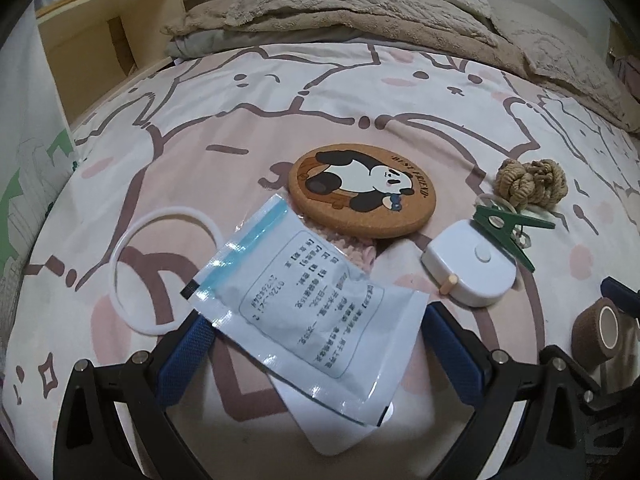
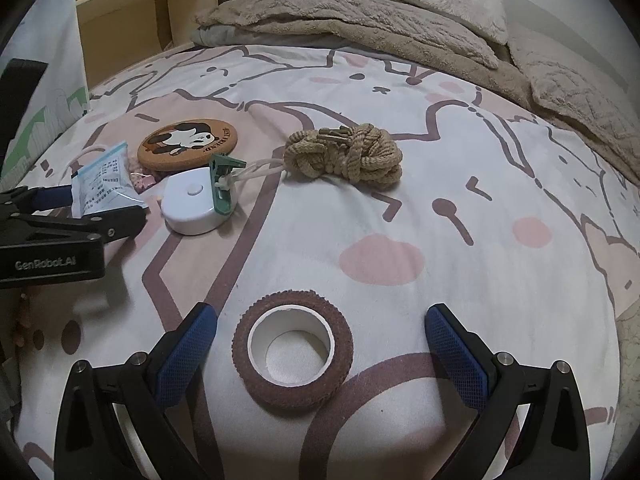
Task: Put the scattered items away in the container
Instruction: 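Close the right gripper on the brown bandage roll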
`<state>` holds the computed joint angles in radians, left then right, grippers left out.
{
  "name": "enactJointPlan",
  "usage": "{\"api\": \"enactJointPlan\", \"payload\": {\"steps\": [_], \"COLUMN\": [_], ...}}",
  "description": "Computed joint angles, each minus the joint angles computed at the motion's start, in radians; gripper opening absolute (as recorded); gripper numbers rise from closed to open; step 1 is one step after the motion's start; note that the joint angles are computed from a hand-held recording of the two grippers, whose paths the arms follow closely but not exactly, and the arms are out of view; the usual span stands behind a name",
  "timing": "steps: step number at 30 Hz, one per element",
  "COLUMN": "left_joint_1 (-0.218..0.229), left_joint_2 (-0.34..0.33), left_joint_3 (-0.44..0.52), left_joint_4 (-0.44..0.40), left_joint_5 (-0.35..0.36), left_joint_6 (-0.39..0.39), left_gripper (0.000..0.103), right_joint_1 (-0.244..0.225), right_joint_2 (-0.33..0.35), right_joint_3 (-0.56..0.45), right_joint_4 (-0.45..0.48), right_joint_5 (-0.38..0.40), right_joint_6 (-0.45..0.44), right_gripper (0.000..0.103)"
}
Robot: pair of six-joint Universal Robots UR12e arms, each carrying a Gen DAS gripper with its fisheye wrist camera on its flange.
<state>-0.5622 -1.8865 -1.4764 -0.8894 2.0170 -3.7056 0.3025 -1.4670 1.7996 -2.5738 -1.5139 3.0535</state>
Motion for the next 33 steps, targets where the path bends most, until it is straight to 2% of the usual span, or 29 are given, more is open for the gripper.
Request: {"api": "enactJointPlan", "payload": {"steps": [8, 10, 12, 13, 16, 17, 21, 25, 27, 32, 33], "left_joint_1": [0.008, 0.008, 0.011, 0.012, 0.018, 0.019, 0.026, 0.034, 0.031, 0.037, 0.036], "left_joint_2": [-0.001, 0.002, 0.007, 0.010, 0.020, 0.023, 0.038, 0.057, 0.064, 0.103, 0.109], "left_joint_3": [-0.003, -0.008, -0.015, -0.019, -0.034, -0.038, -0.056, -0.078, -0.084, -0.129, -0.136], "left_joint_4": [0.012, 0.024, 0.041, 0.048, 0.074, 0.078, 0.099, 0.118, 0.113, 0.144, 0.146], "left_joint_5": [-0.020, -0.019, -0.021, -0.023, -0.036, -0.036, -0.056, -0.092, -0.084, -0.127, -0.129], "left_joint_6": [-0.022, -0.029, -0.038, -0.045, -0.063, -0.071, -0.089, -0.097, -0.099, -0.139, -0.148], "left_gripper": [0.103, 0.095, 0.078, 0.076, 0.067, 0.059, 0.042, 0.041, 0.029, 0.020, 0.015], "right_joint_1": [0.000, -0.002, -0.003, -0.003, -0.001, 0.000, -0.002, -0.009, -0.010, -0.004, -0.003], "right_joint_2": [-0.001, -0.001, -0.002, -0.004, -0.009, -0.010, -0.011, -0.013, -0.015, -0.025, -0.027], "right_joint_3": [0.007, 0.009, 0.013, 0.016, 0.026, 0.028, 0.031, 0.033, 0.035, 0.046, 0.049], "right_joint_4": [-0.015, -0.022, -0.033, -0.039, -0.066, -0.074, -0.078, -0.077, -0.078, -0.088, -0.090], "right_joint_5": [-0.003, 0.003, 0.008, 0.011, 0.017, 0.019, 0.045, 0.069, 0.071, 0.065, 0.063], "right_joint_6": [-0.003, -0.002, -0.001, -0.002, -0.014, -0.023, -0.041, -0.034, -0.031, -0.032, -0.031], "right_gripper": [0.103, 0.103, 0.102, 0.101, 0.087, 0.082, 0.071, 0.067, 0.062, 0.048, 0.046]}}
